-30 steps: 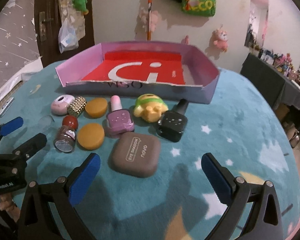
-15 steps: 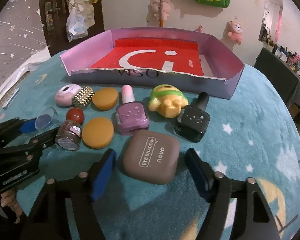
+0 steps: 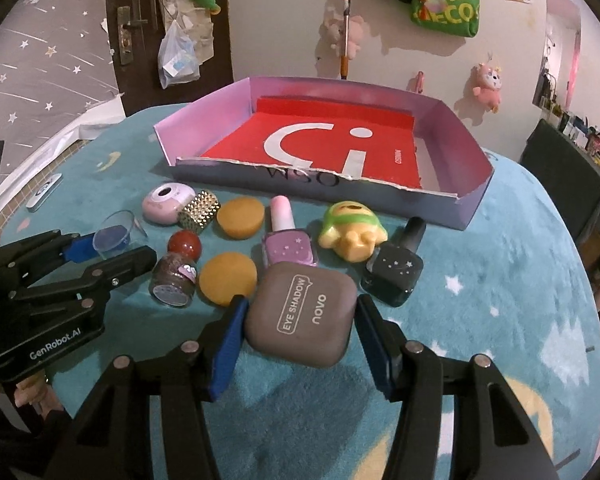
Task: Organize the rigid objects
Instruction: 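Grasp the clear glass cup with the left tool while the right tool grasps the grey eye shadow compact, then carry the cup and compact into the pink box and open both tools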
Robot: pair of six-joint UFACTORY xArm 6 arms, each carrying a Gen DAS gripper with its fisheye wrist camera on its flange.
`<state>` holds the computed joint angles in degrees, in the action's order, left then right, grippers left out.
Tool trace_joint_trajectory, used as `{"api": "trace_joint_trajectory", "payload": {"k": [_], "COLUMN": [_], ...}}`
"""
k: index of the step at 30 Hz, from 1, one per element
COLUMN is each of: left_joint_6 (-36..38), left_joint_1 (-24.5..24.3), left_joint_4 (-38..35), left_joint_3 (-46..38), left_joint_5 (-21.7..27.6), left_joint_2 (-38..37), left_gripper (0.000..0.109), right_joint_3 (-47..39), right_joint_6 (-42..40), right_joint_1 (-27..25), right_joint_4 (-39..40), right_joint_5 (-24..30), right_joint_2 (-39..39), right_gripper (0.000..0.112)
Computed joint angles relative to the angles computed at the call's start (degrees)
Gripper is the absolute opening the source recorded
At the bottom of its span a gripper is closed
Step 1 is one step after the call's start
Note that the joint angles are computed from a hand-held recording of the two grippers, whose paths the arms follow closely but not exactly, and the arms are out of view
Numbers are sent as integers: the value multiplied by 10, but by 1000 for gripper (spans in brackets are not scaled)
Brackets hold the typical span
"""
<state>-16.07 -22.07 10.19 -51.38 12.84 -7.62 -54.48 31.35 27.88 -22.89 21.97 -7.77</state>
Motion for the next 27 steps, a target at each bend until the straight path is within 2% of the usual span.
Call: {"api": "trace_joint_trajectory", "payload": {"k": [5,14,18,22,23,25,27], "left_joint_6": [-15,-11,23,137,158,156,190], "left_joint_1": [-3,-2,3,2,2,5,6], "left_joint_4": [18,29,22,-80,-97,-82,-113], "left_joint_3": [5,-4,-38,-109,-135,-179,-225], "left_joint_5": [-1,-2,-9,3,12,29,53], "left_joint_2": [-6,-10,1,38,54,83,115], "left_gripper": [38,38,38,38,38,38,38], "right_joint_3": [3,4,-14,-55,-68,-99,-142], "right_joint_6": [-14,-7,-38,-59,-71,-113,-152], "right_joint_1": [-2,-4,-13,-30,-35,-46,-58], "right_joint_4": [18,5,19,-3,4,39,80], "right_joint_5": [1,-9,-23,-34,-34,-33,-17], "right_joint_2": [-1,-3,4,21,28,49,79], "right_gripper": [58,58,58,58,58,58,58]}}
